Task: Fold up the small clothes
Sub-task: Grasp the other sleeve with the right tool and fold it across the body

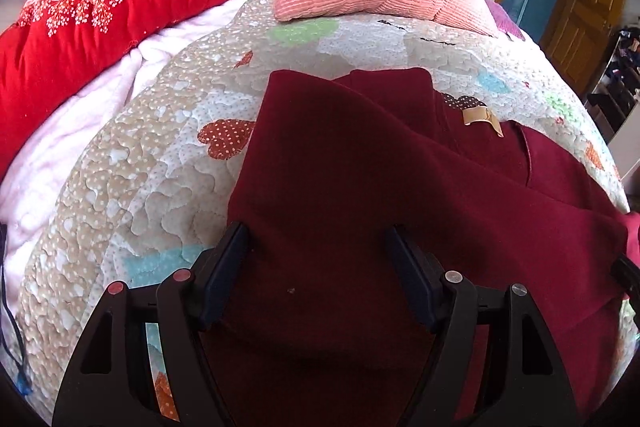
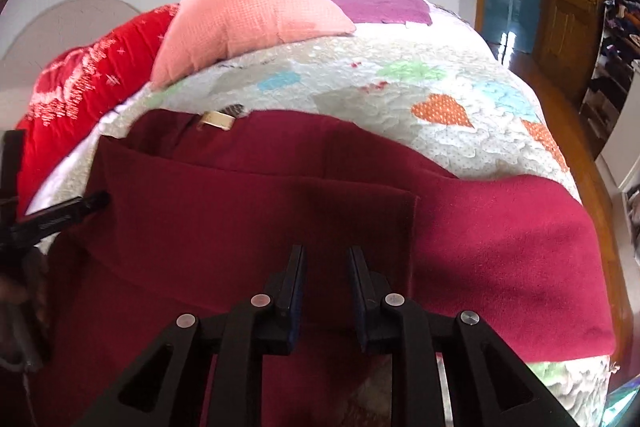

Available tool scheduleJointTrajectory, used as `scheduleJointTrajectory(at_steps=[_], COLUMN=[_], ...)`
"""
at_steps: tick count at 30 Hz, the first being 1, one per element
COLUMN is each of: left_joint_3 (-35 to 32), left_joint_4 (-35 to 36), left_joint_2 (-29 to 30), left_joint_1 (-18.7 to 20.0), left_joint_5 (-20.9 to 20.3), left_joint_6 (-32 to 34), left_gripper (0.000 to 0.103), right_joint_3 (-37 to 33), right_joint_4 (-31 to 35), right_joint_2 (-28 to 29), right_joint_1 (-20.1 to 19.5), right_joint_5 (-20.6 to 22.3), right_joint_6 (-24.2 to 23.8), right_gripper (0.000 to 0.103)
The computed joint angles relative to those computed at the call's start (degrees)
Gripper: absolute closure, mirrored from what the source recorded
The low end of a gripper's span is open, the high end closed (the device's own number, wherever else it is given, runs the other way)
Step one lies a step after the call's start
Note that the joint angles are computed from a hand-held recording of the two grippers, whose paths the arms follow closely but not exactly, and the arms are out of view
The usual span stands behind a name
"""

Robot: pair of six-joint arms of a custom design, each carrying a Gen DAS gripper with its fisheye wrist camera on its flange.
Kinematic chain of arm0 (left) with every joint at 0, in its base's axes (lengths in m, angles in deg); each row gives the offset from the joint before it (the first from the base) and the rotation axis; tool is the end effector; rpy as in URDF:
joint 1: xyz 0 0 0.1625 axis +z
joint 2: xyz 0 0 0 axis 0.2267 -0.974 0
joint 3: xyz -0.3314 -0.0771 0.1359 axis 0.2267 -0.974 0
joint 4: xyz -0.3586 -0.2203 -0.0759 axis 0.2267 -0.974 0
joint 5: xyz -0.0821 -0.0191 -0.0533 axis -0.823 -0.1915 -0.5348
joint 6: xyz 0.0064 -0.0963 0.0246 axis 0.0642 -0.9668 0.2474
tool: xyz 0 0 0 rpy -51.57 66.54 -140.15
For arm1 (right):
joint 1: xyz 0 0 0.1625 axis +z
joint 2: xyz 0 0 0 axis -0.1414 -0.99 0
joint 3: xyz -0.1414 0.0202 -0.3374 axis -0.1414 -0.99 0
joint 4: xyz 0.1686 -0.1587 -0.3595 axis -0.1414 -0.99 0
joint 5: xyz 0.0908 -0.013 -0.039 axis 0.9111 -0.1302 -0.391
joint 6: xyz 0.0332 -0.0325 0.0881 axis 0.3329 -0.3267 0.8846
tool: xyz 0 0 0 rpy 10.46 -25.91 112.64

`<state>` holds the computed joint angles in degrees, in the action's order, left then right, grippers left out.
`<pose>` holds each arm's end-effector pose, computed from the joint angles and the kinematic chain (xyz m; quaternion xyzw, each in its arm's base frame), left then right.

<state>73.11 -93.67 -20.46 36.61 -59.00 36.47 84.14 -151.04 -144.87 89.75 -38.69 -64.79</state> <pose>-0.2052 -0.5626 -0.0054 0.1630 0.8966 -0.2519 0.3256 0.0311 -0.4401 0.2082 0.0618 -0.8731 0.3733 0.3075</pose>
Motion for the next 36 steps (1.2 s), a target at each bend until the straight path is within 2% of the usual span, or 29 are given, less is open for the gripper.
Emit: scheduleJointTrajectory(at_steps=[2, 5, 9, 10, 13, 19, 23, 26, 30, 34, 36], left_joint_3=[0.9, 1.9, 4.4, 4.9, 6.4, 6.7, 5.4, 3.8, 1.5, 0.1, -0.5], left_joint_4=[-0.4, -0.4, 0.1, -0.1, -0.8, -0.8, -0.2, 0.8, 1.6, 1.5, 1.9], left_joint_2=[-0.6, -1.1, -3.2, -3.6, -4.2, -2.9, -0.5, 1.6, 4.2, 5.3, 5.7], left_joint_1=[-0.3, -0.9, -2.8, -3.2, -5.0, -7.7, -8.2, -8.2, -8.4, -8.7, -8.7], left_joint_5=[0.1, 0.7, 0.2, -0.1, -0.8, -3.7, -6.5, -7.9, -7.8, -9.0, -9.3], left_joint_6=[-0.2, -0.6, -1.9, -2.0, -1.7, -2.0, -2.7, -3.4, -3.8, -4.0, -4.0], left_gripper=[0.031, 0.031, 0.031, 0.031, 0.031, 0.031, 0.031, 0.031, 0.031, 0.031, 0.031], right_joint_3=[1.0, 1.3, 0.9, 1.3, 4.1, 9.0, 14.6, 17.9, 21.3, 22.8, 23.1], right_joint_4=[-0.7, -2.8, -5.8, -5.1, -3.7, -2.0, -1.8, 1.3, 9.1, 15.5, 17.7], right_joint_2=[-0.7, 1.1, 4.1, 3.2, -1.5, -8.9, -17.4, -24.7, -36.6, -45.5, -48.2], right_joint_1=[0.7, 1.2, 0.7, 1.1, 0.6, -1.1, -6.9, -12.9, -23.8, -33.4, -37.6], right_joint_5=[0.3, -1.5, -2.9, -3.1, -0.1, 0.1, 3.7, 7.7, 17.1, 26.3, 31.3], right_joint_6=[-0.6, -0.5, -1.3, -0.5, 2.3, 4.6, 6.7, 8.1, 10.6, 12.1, 13.5], right_gripper=[0.082, 0.058, 0.058, 0.058, 0.058, 0.058, 0.053, 0.053, 0.052, 0.051, 0.043])
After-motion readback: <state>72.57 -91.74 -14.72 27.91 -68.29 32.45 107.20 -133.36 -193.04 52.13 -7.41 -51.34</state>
